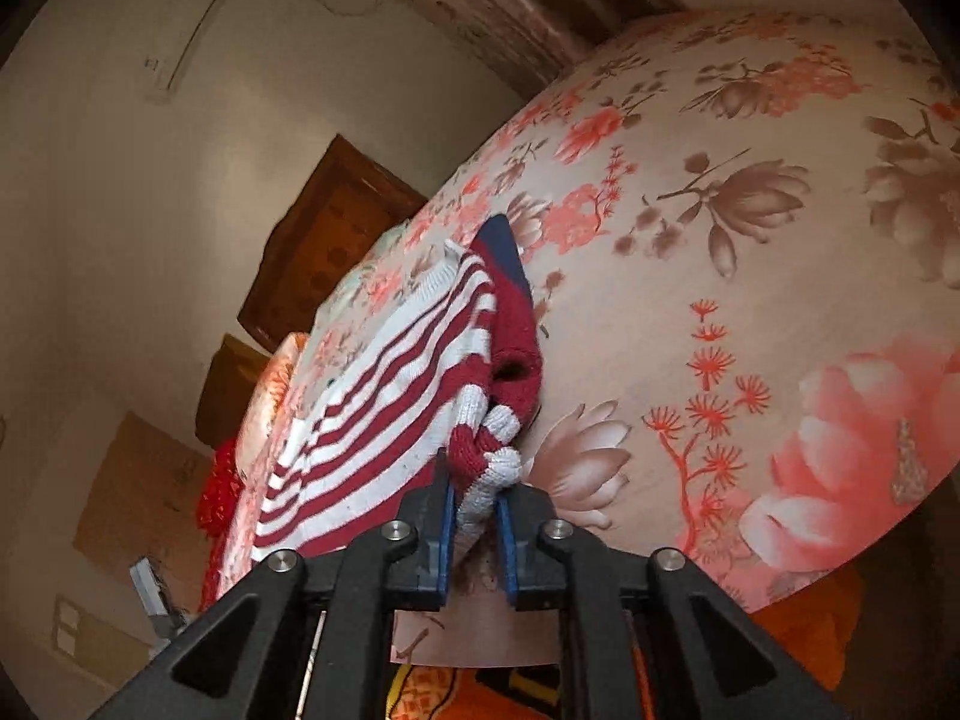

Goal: Fold small clothes

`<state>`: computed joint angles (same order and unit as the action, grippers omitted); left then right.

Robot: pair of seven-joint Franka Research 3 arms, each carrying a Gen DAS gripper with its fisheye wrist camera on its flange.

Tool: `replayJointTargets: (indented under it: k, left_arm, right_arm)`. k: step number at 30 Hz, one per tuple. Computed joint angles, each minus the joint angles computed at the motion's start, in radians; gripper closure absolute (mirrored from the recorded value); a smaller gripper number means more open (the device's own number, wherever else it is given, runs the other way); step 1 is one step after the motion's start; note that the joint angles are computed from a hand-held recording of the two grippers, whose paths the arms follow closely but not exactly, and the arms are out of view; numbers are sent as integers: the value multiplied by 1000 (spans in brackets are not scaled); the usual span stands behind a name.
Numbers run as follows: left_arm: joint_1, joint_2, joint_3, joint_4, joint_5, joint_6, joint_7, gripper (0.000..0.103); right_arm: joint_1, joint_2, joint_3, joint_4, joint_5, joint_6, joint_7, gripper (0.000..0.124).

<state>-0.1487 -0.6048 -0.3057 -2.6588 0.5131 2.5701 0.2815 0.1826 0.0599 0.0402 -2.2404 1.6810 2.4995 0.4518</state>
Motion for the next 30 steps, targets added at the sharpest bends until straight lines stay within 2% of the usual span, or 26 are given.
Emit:
replayJointTargets:
  k: [1, 2, 5, 8, 12, 16, 19, 22, 23, 27, 30]
  left_arm:
    - [16, -9, -24, 9, 13, -38, -26, 39]
    - [34, -19, -50, 20, 35, -77, -56, 0]
    - [75, -73, -105, 36, 144, -118, -155, 0]
    - [66, -54, -83, 77, 215, -48, -144, 0]
    - [57, 140, -74, 233, 257, 11, -38, 0]
    - [39, 394, -78, 452, 308, -59, 46, 0]
    - [5, 522, -62, 559, 333, -132, 80, 0]
    - [-33, 587, -30, 593, 315, -165, 100, 0]
    - [-43, 582, -16, 578, 333, -144, 69, 0]
    - [-73, 570, 39, 550, 273, -98, 79, 0]
    - [-84, 573, 52, 548, 274, -91, 73, 0]
  right_arm:
    - [3, 3, 2, 4, -28, 7, 25, 96]
    - [4, 3, 3, 4, -40, 7, 33, 93]
    - [11, 3, 9, 10, -60, 19, 36, 90]
    - [15, 7, 12, 12, -61, 36, 29, 90]
    - [25, 12, 19, 19, -71, 60, 36, 90]
    - [20, 20, 16, 29, -121, 18, 86, 90]
    - [11, 17, 12, 24, -129, 6, 104, 92]
    - [12, 21, 15, 30, -119, 21, 100, 90]
    - [15, 25, 18, 36, -112, 29, 89, 90]
    - [35, 63, 36, 84, -69, 90, 46, 90]
    - [49, 96, 51, 127, -50, 129, 36, 93]
